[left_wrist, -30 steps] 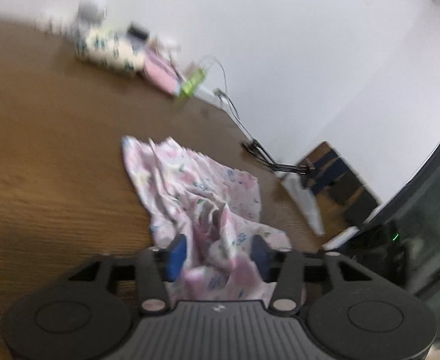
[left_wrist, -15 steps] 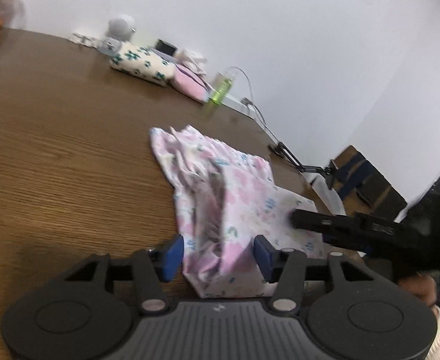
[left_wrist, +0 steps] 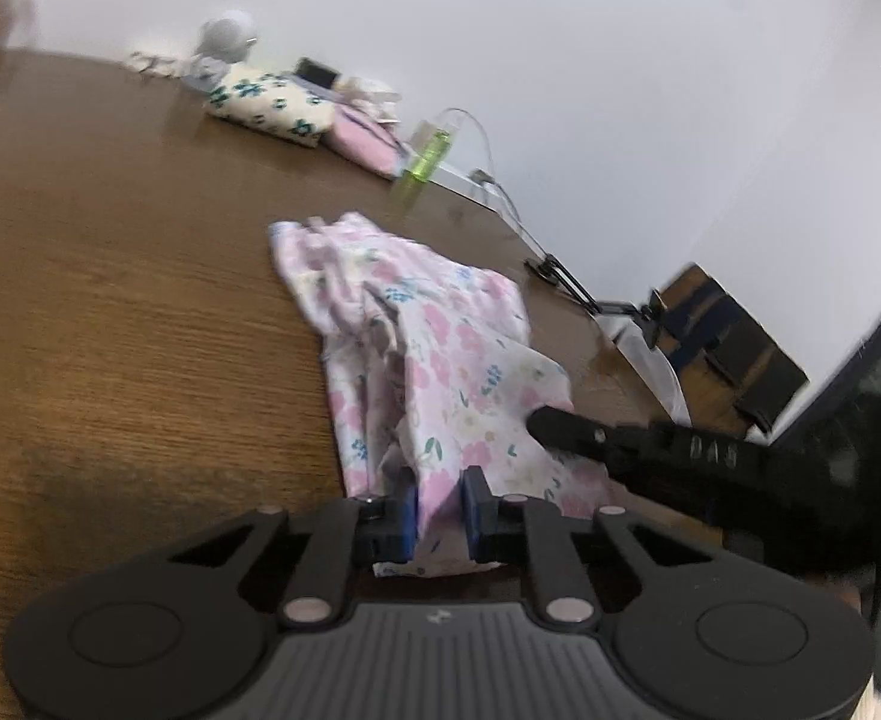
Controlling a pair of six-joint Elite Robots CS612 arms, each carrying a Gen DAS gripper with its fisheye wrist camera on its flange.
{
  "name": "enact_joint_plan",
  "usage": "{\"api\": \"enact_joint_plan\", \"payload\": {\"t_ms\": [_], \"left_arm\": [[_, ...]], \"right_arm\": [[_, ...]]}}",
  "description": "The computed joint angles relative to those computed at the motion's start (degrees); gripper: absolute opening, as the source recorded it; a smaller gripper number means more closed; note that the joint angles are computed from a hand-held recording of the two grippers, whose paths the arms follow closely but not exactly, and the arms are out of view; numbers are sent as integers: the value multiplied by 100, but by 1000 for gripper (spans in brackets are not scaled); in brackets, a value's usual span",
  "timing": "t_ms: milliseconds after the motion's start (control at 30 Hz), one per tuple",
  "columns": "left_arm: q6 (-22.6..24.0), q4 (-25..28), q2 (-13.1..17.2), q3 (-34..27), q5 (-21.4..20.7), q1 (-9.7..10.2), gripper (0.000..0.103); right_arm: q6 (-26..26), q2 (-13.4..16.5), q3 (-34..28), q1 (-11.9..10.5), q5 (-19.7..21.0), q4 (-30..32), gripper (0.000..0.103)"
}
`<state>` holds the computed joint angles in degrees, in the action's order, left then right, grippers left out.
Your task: Fold clothes
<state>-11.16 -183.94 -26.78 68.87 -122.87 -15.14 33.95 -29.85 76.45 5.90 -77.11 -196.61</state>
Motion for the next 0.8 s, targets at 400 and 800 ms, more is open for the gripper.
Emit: {"api": "enact_joint_plan", "payload": {"t_ms": [400, 800], "left_arm": [[1068, 788, 336, -1102, 504, -129, 9], [706, 1653, 446, -1337, 463, -94, 9]], "right_arm": [[-605, -37, -42, -38, 182, 525, 4], [-2083, 109, -570, 137, -415, 273, 18]]}}
